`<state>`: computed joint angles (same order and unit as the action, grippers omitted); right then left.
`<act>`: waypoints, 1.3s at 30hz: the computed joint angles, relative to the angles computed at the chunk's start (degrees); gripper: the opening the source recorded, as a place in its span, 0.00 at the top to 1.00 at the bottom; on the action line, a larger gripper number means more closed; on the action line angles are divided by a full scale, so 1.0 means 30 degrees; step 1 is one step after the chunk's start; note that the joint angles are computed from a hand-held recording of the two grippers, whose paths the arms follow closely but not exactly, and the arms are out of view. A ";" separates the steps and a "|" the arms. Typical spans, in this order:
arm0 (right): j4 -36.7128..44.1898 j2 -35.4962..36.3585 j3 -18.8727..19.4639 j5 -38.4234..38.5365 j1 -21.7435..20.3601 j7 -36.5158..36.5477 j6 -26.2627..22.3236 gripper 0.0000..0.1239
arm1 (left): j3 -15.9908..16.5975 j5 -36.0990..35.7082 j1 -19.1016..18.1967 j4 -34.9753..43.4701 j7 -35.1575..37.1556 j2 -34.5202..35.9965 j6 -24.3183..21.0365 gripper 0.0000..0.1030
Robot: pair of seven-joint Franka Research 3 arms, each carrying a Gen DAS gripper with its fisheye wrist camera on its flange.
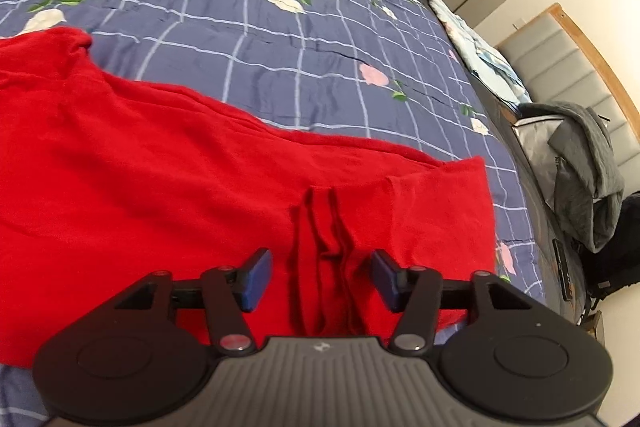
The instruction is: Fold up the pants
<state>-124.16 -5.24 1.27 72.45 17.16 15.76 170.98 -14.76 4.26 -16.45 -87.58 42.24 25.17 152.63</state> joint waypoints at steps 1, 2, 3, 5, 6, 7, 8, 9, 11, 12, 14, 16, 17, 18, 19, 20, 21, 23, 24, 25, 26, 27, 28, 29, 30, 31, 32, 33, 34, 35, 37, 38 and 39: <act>0.0027 0.0051 -0.0041 0.0048 -0.0084 0.0159 0.0497 0.52 | -0.0115 -0.0105 0.0040 0.0057 0.0156 0.0074 0.0155 0.34; 0.0090 0.0207 -0.0069 -0.0190 -0.0217 0.0635 0.1134 0.50 | -0.0225 -0.0236 0.0099 0.0037 0.0321 0.0093 0.0287 0.33; 0.0204 0.0465 -0.0087 -0.0521 -0.0350 0.1241 0.1776 0.47 | -0.0307 -0.0324 0.0109 0.0107 0.0469 0.0161 0.0321 0.33; 0.0370 0.1129 -0.0065 -0.3314 -0.0876 0.4606 0.2855 0.45 | -0.0192 -0.0189 -0.0076 0.0313 0.0426 0.0265 0.0118 0.33; 0.0540 0.1536 -0.0089 -0.4556 -0.1068 0.6088 0.3349 0.44 | -0.0100 -0.0044 -0.0204 0.0462 0.0356 0.0331 -0.0085 0.35; 0.0642 0.1934 -0.0179 -0.6266 -0.1243 0.8007 0.3878 0.40 | -0.0039 0.0061 -0.0291 0.0604 0.0313 0.0379 -0.0324 0.41; 0.0595 0.2294 -0.0608 -0.9178 -0.1246 1.1047 0.4256 0.38 | 0.0007 0.0162 -0.0372 0.0767 0.0286 0.0433 -0.0599 0.45; 0.0548 0.2611 -0.1548 -1.2399 -0.0853 1.4325 0.4403 0.35 | 0.0094 0.0335 -0.0497 0.0963 0.0216 0.0494 -0.0927 0.51; 0.0752 0.3208 -0.3548 -1.6414 0.0310 1.8349 0.4329 0.34 | 0.0192 0.0588 -0.0653 0.1131 0.0090 0.0547 -0.1075 0.60; 0.0925 0.3508 -0.4723 -1.8155 0.1133 2.0008 0.4165 0.32 | 0.0172 0.0594 -0.0644 0.1073 0.0087 0.0485 -0.1048 0.63; 0.1234 0.3976 -0.6218 -2.0605 0.2148 2.2184 0.3544 0.28 | 0.0404 0.1105 -0.0916 0.1232 -0.0145 0.0482 -0.1296 0.70; 0.1374 0.4168 -0.6933 -2.2354 0.2602 2.3709 0.2643 0.26 | 0.0689 0.1689 -0.1211 0.1356 -0.0548 0.0459 -0.1682 0.83; 0.1445 0.4271 -0.6915 -2.2797 0.2539 2.4098 0.2421 0.25 | 0.0800 0.1957 -0.1322 0.1471 -0.0739 0.0479 -0.1979 0.84; 0.1461 0.4331 -0.6668 -2.2907 0.2273 2.4217 0.2439 0.24 | 0.0786 0.2031 -0.1311 0.1481 -0.0820 0.0490 -0.2044 0.85; 0.1503 0.4332 -0.6393 -2.2977 0.1984 2.4313 0.2458 0.24 | 0.0800 0.2132 -0.1326 0.1442 -0.0956 0.0474 -0.2001 0.85; 0.1542 0.4322 -0.6054 -2.2977 0.1639 2.4312 0.2571 0.23 | 0.0795 0.2233 -0.1326 0.1372 -0.1010 0.0437 -0.1972 0.85; 0.1551 0.4311 -0.5443 -2.2695 0.1085 2.3979 0.2895 0.23 | 0.0805 0.2360 -0.1353 0.1375 -0.1058 0.0435 -0.2011 0.86; 0.1705 0.4339 -0.3422 -2.1527 -0.0641 2.2654 0.3507 0.22 | 0.0839 0.2610 -0.1424 0.1464 -0.1155 0.0481 -0.2124 0.86; 0.1934 0.4449 -0.2213 -2.0744 -0.1667 2.1822 0.3675 0.20 | 0.0832 0.2674 -0.1420 0.1384 -0.1195 0.0452 -0.2082 0.86; 0.2290 0.4653 -0.1672 -2.0429 -0.2118 2.1466 0.3700 0.20 | 0.0828 0.2723 -0.1429 0.1408 -0.1248 0.0468 -0.2101 0.86; 0.2683 0.4917 -0.1797 -2.0639 -0.1986 2.1602 0.3680 0.20 | 0.0815 0.2747 -0.1422 0.1446 -0.1271 0.0510 -0.2100 0.86; 0.3106 0.5226 -0.2090 -2.0948 -0.1706 2.1750 0.3669 0.19 | 0.0799 0.2750 -0.1403 0.1438 -0.1293 0.0515 -0.2090 0.86; 0.3527 0.5560 -0.2362 -2.1257 -0.1440 2.1864 0.3702 0.19 | 0.0794 0.2763 -0.1411 0.1497 -0.1335 0.0561 -0.2118 0.86; 0.3896 0.5867 -0.2973 -2.1698 -0.0872 2.2210 0.3700 0.18 | 0.0788 0.2777 -0.1416 0.1534 -0.1359 0.0583 -0.2155 0.86; 0.4435 0.6307 -0.3526 -2.2080 -0.0395 2.2522 0.3572 0.17 | 0.0778 0.2788 -0.1407 0.1552 -0.1345 0.0595 -0.2179 0.86; 0.5013 0.6753 -0.4111 -2.2453 0.0091 2.2886 0.3340 0.17 | 0.0777 0.2808 -0.1413 0.1597 -0.1345 0.0619 -0.2221 0.86; 0.5563 0.7171 -0.4601 -2.2811 0.0471 2.3214 0.3096 0.17 | 0.0769 0.2803 -0.1398 0.1596 -0.1338 0.0621 -0.2221 0.86; 0.6198 0.7648 -0.5166 -2.3247 0.0888 2.3595 0.2742 0.17 | 0.0760 0.2792 -0.1380 0.1573 -0.1334 0.0615 -0.2202 0.86; 0.6824 0.8109 -0.5585 -2.3668 0.1168 2.3930 0.2302 0.17 | 0.0762 0.2799 -0.1380 0.1577 -0.1339 0.0624 -0.2196 0.86; 0.7383 0.8538 -0.5767 -2.4017 0.1252 2.4184 0.1919 0.17 | 0.0764 0.2814 -0.1380 0.1565 -0.1339 0.0619 -0.2185 0.86; 0.8388 0.9280 -0.5099 -2.4304 0.0542 2.3831 0.1071 0.17 | 0.0775 0.2839 -0.1382 0.1567 -0.1346 0.0623 -0.2186 0.86; 0.8633 0.9461 -0.4610 -2.4286 0.0098 2.3534 0.0729 0.17 | 0.0791 0.2878 -0.1398 0.1580 -0.1358 0.0629 -0.2210 0.86; 0.8682 0.9526 -0.4214 -2.4177 -0.0257 2.3389 0.0662 0.17 | 0.0796 0.2904 -0.1406 0.1577 -0.1356 0.0626 -0.2229 0.86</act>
